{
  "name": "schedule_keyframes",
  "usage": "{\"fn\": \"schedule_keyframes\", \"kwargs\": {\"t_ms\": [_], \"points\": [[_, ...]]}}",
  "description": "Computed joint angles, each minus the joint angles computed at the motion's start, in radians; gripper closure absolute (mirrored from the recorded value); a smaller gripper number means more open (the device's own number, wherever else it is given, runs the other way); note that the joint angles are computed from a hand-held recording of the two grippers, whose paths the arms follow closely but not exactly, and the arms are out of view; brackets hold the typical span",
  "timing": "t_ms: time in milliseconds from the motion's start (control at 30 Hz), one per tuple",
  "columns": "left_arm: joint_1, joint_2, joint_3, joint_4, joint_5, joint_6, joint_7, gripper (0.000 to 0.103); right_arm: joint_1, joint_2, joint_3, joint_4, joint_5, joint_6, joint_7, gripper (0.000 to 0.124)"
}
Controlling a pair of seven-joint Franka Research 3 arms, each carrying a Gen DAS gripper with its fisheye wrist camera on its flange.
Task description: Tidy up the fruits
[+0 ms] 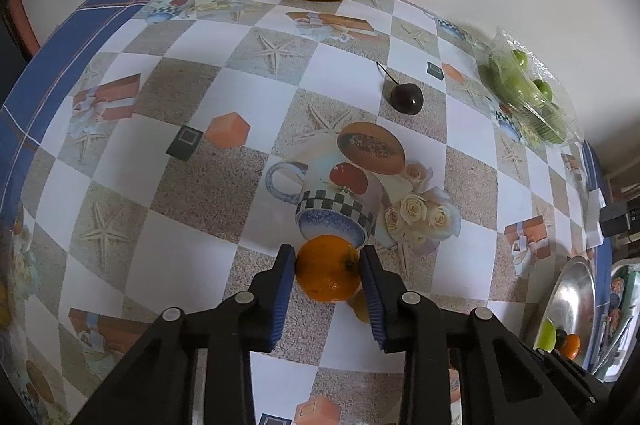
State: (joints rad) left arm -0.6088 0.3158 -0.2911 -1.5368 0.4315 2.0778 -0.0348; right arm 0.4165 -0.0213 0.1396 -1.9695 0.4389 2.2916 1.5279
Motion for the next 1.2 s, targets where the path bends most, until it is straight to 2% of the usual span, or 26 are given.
{"fn": "schedule_keyframes", "kwargs": {"t_ms": [333, 567, 833, 1200], "points": [[-0.007, -0.005, 0.001, 0.009, 0.004, -0.022, -0.032, 0.068, -0.006, -0.013, -0.006, -0.005, 0.021, 0.001, -0.004, 0.087], [-0.038, 0.004, 0.005, 0.084, 0.065, -0.101, -0.046, 0.068, -0.019, -0.037, -0.014, -0.016, 0.025, 0.002, 0.008, 0.087], [-0.089, 0.059, 0.014, 0.226, 0.123, -0.206, -0.024, 0.068, -0.047, -0.067, -0.030, -0.031, -0.010, -0.009, 0.069, 0.087], [-0.178, 0.226, 0.055, 0.490, 0.118, -0.289, 0.063, 0.069, -0.109, -0.102, -0.062, -0.058, -0.038, -0.026, 0.148, 0.087]]}}
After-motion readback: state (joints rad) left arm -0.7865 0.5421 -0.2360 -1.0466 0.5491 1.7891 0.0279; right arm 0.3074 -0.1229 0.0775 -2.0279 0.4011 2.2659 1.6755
